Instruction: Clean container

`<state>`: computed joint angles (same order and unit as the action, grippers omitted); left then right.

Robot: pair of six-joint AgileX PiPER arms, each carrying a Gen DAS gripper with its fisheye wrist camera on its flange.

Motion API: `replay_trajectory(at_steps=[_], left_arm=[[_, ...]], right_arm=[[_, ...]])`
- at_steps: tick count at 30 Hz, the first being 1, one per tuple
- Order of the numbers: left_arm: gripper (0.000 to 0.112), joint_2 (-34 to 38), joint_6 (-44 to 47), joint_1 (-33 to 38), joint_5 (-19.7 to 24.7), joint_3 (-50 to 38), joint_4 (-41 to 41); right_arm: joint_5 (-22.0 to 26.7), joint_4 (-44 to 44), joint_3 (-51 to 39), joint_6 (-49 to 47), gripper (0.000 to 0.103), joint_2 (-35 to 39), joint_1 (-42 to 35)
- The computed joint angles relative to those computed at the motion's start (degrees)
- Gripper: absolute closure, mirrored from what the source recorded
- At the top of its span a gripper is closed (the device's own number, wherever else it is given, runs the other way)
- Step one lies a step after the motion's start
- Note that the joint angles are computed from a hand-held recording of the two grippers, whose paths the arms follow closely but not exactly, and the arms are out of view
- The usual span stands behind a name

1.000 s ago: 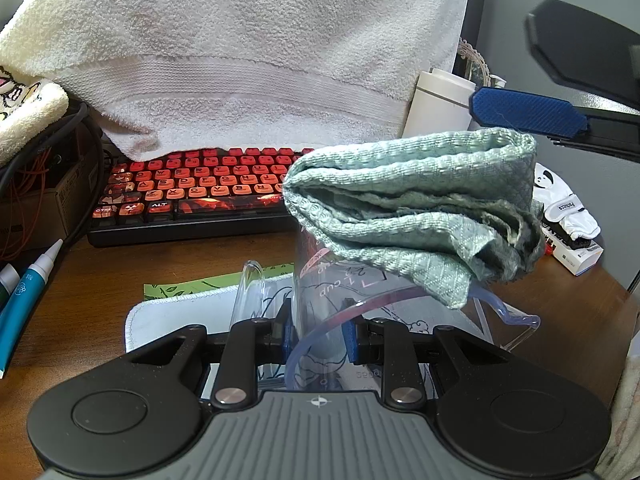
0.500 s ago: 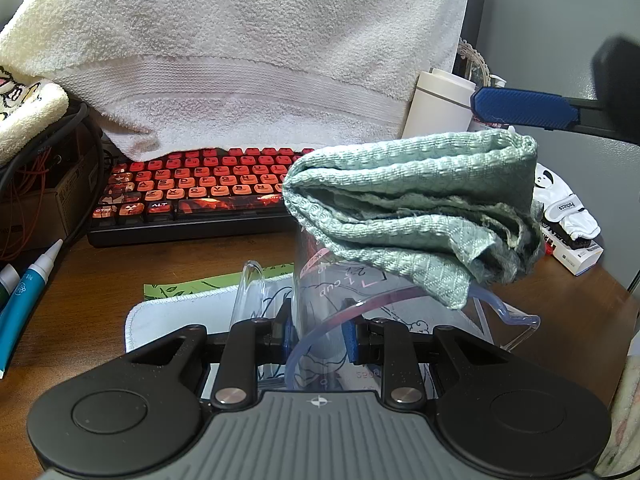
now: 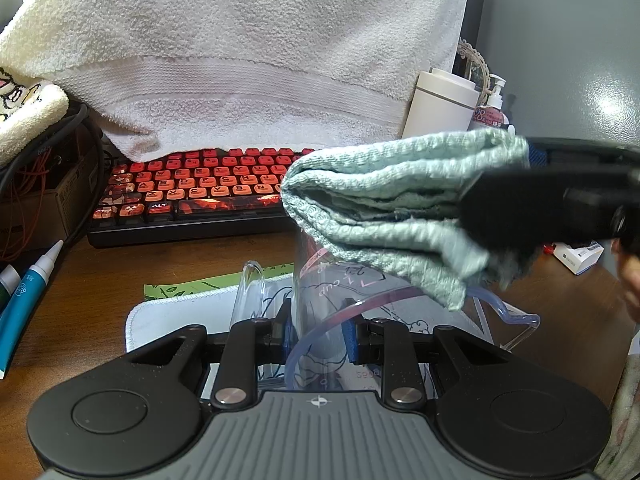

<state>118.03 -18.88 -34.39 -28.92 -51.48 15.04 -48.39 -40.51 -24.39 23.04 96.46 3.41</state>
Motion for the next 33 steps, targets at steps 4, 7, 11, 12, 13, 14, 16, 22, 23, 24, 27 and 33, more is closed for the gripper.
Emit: replay_trajectory(at_steps=[4,7,11,12,13,14,16,22,23,24,27,33], left_arm=[[0.087,0.00,-0.05,0.04,0.03,-0.02,0.08],[0.087,-0.06,0.02,0.01,0.02,0.04,-0.03],[0.087,-0.20,0.60,-0.18,0.00,0.23,-0.62],[0.087,-0.20,0.60,-0.18,0.00,0.23,-0.62],[0.087,-0.20,0.60,-0.18,0.00,0.23,-0.62],[0.087,-0.22,0.58,-0.18,0.03,0.23,-0.61],[0.087,-0.25,0.61,-0.19,0.06,0.23,-0.63],[0.087,-0.33,0.58,-0.15,0.09,0.28,-0.57],[0.087,-0.33,0.58,-0.15,0.09,0.28,-0.57],[0.087,-0.34,0.63,-0.18,0.08,0.31,-0.63],[0.087,-0.36,0.76,-0.24,0.06,0.35,-0.77],[0.087,-0.37,0.53,-0.16,0.12,0.31,-0.52]], right_arm=[[1.18,9.34,0.86,-9.57,0.023,0.97,4.90],[1.03,10.10,1.07,-10.59,0.026,0.93,5.22],[-0.84,7.15,0.75,-6.61,0.056,1.04,2.48],[-0.89,6.50,0.49,-5.93,0.060,1.09,2.04],[-0.87,6.00,0.24,-5.40,0.061,1.12,1.68],[-0.46,6.68,0.08,-5.98,0.063,1.05,1.93],[-0.01,8.82,-0.20,-8.00,0.068,1.13,2.56],[-0.88,9.34,-2.46,-6.37,0.071,3.80,0.35],[-1.25,8.01,-2.63,-5.25,0.071,4.06,-0.22],[-1.64,6.75,-2.77,-4.22,0.071,4.31,-0.77],[-3.27,4.14,-1.78,-3.56,0.071,4.27,-1.60],[-5.95,0.22,1.46,-3.97,0.071,2.56,-0.88]])
